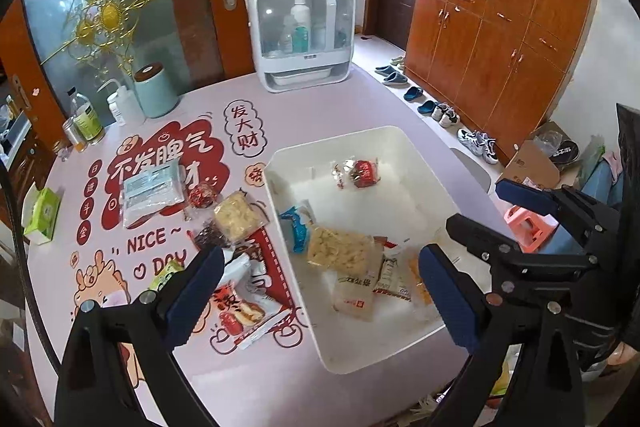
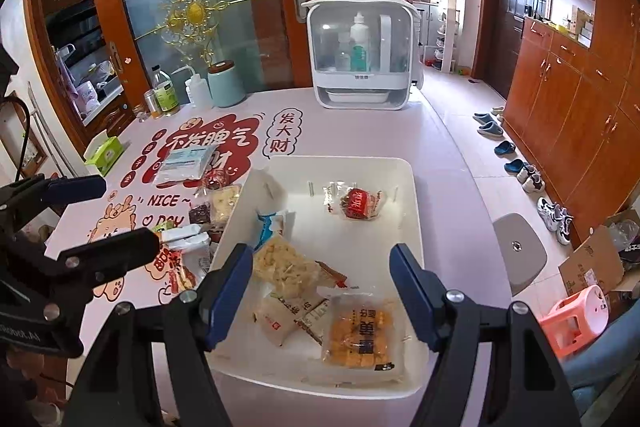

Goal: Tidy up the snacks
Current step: 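Withdraw both tools from the tray toward the remaining snacks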

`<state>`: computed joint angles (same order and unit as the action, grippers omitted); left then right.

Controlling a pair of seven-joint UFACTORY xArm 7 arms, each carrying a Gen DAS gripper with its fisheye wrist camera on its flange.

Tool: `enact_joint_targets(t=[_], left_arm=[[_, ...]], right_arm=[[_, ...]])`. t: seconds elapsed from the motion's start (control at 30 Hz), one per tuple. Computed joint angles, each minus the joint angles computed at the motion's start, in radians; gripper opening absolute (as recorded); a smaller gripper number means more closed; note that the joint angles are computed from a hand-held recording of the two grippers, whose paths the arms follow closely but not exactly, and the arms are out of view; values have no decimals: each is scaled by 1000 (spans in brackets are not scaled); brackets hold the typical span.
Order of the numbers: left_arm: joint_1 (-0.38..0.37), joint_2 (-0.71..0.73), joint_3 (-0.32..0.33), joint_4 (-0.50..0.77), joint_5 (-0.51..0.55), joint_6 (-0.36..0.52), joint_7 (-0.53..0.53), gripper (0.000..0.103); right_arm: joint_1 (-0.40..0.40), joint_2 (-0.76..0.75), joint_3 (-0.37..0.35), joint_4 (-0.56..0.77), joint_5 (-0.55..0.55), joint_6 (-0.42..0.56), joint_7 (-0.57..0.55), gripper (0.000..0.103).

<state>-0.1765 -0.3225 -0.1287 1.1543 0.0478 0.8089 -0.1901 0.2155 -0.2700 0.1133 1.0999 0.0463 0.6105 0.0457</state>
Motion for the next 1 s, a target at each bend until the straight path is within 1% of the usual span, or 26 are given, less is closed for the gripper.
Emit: enact_joint_targets(t=[0.13, 0.3, 0.47, 0.57, 0.7, 0.77, 0.87, 0.93, 1.0], left_arm=[[19, -45, 12, -32, 12, 11, -5, 97], [69, -115, 41, -66, 39, 40, 0, 97], [148, -157, 100, -65, 65, 72, 44, 97], [196, -145, 148, -30, 74, 81, 106, 97], [250, -93, 200, 48, 83, 75, 213, 97], [270, -50, 226, 102, 73, 77, 277, 97], [298, 30, 248, 200, 56, 87, 362, 97], [312, 101, 265, 288, 33, 95, 436, 97], [330, 170, 269, 375, 15, 112, 489, 97]], right_arm=[[12, 8, 3, 12, 14, 2, -4, 72], [31, 30, 17, 38, 24, 4, 4, 72], [55, 65, 42, 78, 16, 6, 30, 72], [63, 109, 69, 136, -36, 22, 89, 72], [94, 187, 85, 262, -73, 61, 134, 72], [109, 231, 93, 337, -127, 79, 168, 72], [141, 314, 94, 472, -193, 124, 206, 72], [172, 393, 88, 602, -232, 177, 225, 72], [209, 492, 76, 761, -255, 242, 225, 72]])
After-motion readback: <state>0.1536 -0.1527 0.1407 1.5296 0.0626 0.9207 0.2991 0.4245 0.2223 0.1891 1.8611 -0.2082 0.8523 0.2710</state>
